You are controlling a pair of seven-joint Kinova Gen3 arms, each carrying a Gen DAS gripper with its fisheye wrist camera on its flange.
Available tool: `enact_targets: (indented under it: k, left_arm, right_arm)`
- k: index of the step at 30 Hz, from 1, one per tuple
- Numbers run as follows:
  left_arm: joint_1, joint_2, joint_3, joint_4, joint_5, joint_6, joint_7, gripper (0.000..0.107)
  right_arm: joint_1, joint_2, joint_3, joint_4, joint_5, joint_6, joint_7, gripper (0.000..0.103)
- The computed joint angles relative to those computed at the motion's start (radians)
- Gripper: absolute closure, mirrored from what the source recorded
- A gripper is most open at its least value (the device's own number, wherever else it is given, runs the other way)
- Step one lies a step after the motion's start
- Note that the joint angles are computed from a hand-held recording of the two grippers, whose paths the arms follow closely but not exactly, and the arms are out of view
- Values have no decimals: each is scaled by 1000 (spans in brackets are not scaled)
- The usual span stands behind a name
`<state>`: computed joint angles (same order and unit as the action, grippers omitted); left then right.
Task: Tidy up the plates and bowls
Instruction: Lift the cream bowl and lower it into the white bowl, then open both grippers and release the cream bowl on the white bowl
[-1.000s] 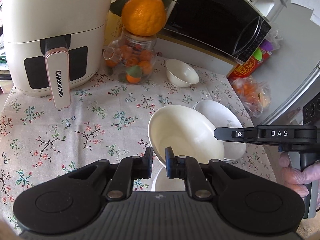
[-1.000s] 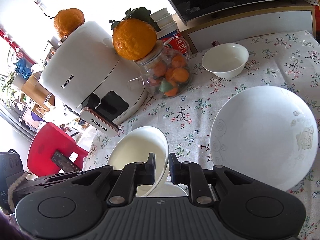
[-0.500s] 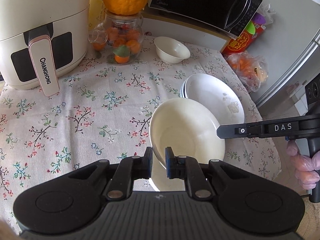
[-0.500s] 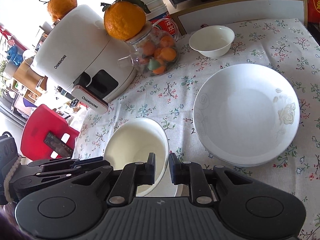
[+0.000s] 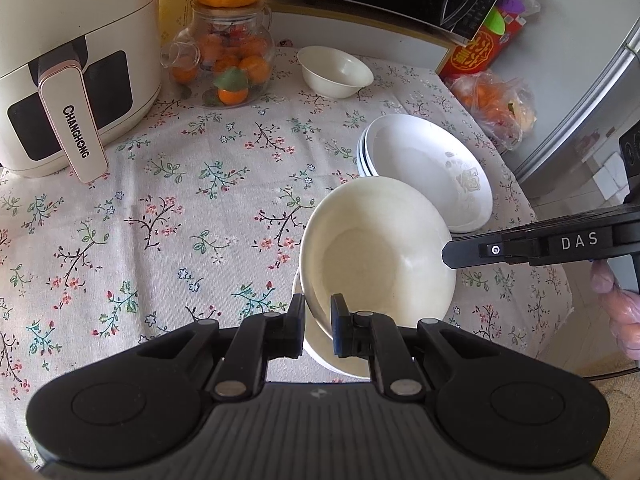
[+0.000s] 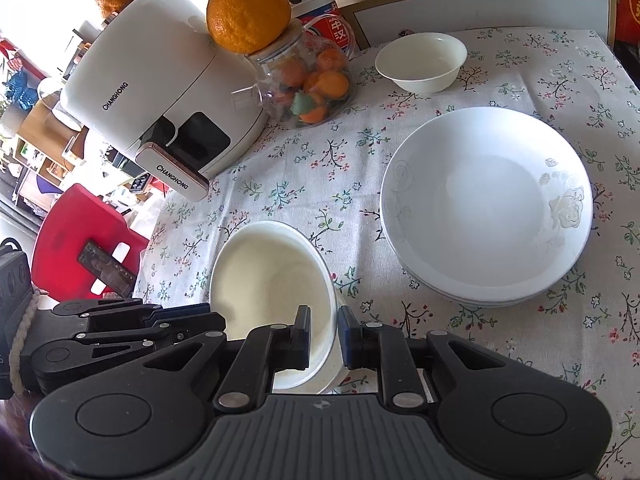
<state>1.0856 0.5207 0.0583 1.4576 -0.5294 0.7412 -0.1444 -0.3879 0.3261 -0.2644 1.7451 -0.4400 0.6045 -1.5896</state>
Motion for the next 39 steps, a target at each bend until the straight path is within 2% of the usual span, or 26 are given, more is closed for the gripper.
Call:
enact_targets:
  k: [16,27,30,35,39]
  left_arm:
    - [-27,28,25,-26,75,23,-94,95]
    - [-26,28,18,-25,90,22,-104,95]
    - [-39,31,29,-28,106,23,-125,87]
    - [-32,33,19,-31,109,29,-122,82]
    - [-27,29,11,-28,101,28,-109,70]
  right_arm:
    - [-29,16,14,-21,41,43,-35,89]
    - [-30,34,9,-33,50,57,-40,89]
    - [-28,36,8,-34,48,60,-36,87]
    - [-27,36,11,-34,47,58,-38,82]
    - [-25,31,13,-29,46,49,-43,71]
